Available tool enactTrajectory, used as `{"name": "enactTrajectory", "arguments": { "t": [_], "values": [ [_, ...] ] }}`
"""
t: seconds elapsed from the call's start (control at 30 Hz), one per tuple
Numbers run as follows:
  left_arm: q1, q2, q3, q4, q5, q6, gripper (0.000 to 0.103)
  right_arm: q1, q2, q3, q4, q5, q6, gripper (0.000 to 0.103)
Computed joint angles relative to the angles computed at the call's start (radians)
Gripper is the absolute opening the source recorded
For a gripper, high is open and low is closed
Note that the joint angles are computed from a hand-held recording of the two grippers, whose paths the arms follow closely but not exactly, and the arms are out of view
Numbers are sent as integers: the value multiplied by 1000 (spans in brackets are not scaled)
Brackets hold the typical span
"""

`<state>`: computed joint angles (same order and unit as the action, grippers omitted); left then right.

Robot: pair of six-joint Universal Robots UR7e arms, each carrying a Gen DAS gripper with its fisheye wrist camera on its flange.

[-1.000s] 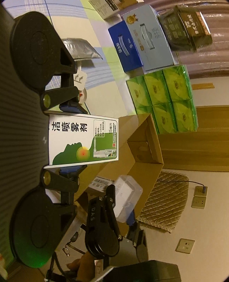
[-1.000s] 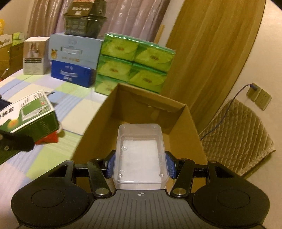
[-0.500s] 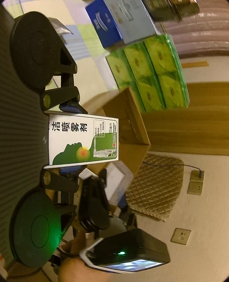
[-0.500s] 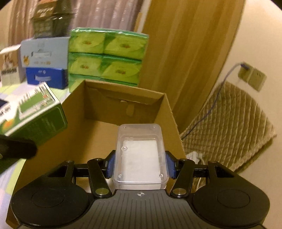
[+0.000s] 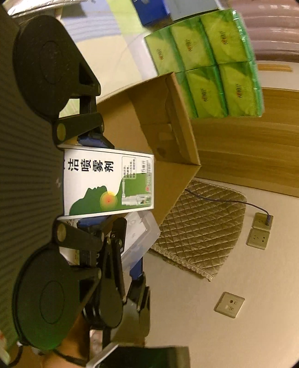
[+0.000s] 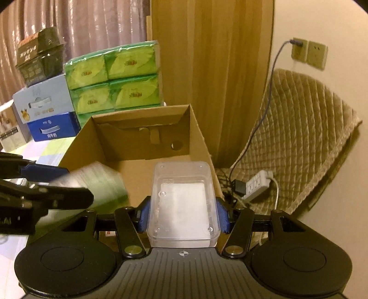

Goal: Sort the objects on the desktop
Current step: 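Open both tools to release the green box and clear container into the cardboard box, then withdraw both open tools back toward the table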

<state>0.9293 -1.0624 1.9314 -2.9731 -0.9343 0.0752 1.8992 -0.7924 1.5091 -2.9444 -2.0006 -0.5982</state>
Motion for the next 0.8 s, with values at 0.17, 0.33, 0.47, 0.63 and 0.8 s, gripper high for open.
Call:
{"name": "enactTrajectory", "arguments": {
  "t": [0.17, 0.33, 0.47, 0.63, 0.8],
  "values": [
    [-6, -6, 20, -53, 25, 3, 51, 0, -5, 10, 12, 12, 13, 53],
    [-22, -51, 60, -69, 61, 9, 52, -2, -5, 12, 34, 62, 69, 54],
    [-27, -96, 99, -64, 83, -9, 52, 8, -8, 18, 15, 74, 92, 69],
    [-39, -155, 156, -56, 121, -37, 55, 28, -28, 36, 4, 67, 98, 72],
    [-53, -223, 214, -31, 157, -82, 57, 52, -61, 71, 4, 70, 119, 73]
  ]
}}
